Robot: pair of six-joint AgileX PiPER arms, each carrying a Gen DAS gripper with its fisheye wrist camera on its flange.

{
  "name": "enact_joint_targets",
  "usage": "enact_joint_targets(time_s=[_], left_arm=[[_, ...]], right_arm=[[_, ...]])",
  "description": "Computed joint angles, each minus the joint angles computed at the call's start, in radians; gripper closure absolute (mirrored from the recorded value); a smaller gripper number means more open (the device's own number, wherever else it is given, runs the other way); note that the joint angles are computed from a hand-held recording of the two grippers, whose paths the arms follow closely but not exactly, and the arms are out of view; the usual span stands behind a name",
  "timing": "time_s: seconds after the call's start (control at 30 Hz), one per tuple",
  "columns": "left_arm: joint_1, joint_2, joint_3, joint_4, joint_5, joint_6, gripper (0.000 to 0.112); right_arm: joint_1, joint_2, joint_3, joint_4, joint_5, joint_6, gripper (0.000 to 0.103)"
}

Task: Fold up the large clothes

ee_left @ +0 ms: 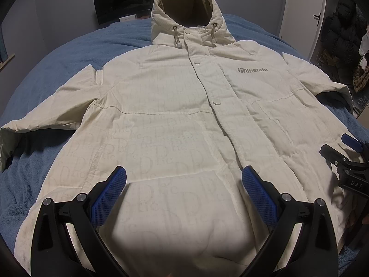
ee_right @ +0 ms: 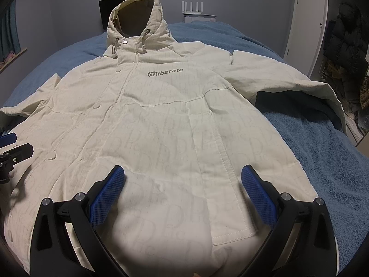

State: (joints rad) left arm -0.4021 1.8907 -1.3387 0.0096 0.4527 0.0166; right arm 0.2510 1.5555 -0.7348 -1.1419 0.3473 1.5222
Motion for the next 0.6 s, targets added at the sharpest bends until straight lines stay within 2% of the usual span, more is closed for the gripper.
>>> enact_joint_targets(time_s=[0.6], left_arm=[[0.000, 0.001, -0.004, -0.001, 0.005, 0.001, 0.016]], right_arm=[[0.000, 0.000, -0.001, 0.010, 0.000, -0.010, 0.006]])
